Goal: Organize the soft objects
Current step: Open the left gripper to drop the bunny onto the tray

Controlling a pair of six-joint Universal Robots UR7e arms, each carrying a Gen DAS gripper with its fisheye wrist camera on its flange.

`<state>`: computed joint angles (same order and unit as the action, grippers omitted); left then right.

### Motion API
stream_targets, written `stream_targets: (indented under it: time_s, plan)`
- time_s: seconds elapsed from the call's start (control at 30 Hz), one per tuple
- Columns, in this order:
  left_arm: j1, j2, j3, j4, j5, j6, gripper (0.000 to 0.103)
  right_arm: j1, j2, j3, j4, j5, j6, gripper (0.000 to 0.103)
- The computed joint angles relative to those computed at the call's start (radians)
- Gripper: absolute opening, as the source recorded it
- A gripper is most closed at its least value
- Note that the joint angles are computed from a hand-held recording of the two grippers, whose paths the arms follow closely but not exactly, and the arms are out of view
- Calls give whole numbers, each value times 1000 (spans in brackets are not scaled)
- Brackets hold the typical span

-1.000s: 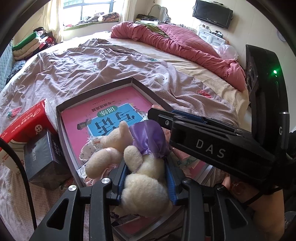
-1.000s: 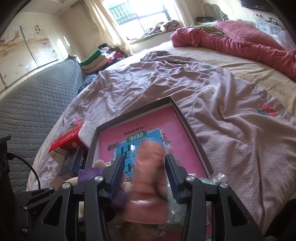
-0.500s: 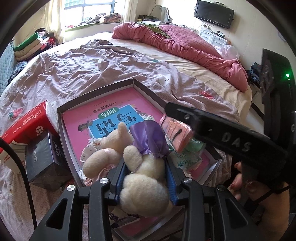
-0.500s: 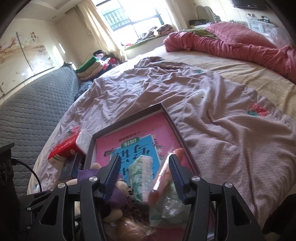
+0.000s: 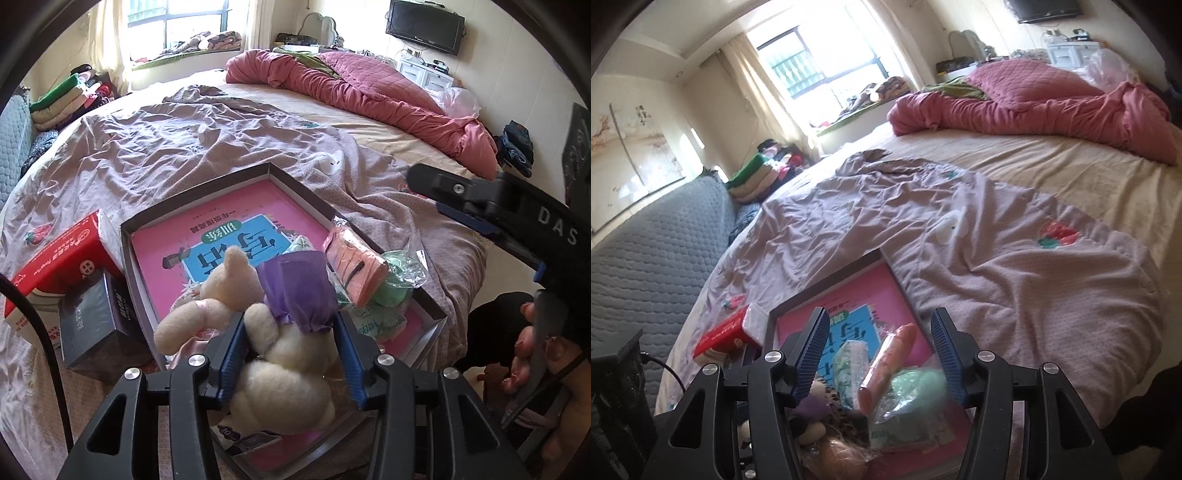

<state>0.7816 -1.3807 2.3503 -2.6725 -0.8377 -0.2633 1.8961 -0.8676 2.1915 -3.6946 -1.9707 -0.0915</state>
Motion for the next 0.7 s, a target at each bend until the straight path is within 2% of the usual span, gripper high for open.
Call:
stream_targets:
  time_s: [0.17,0.37,0.7]
  plan:
    - [-12,-22,1,15,11,-14,53,25,-5,0,4,-36,-14,64]
    - [-27,-63,6,35,25,-32,55,72,0,-6,-5,-93,-54,70]
    - [-96,-211,38,160,91,-116,65,142,-32,14,43,-118,-66,75]
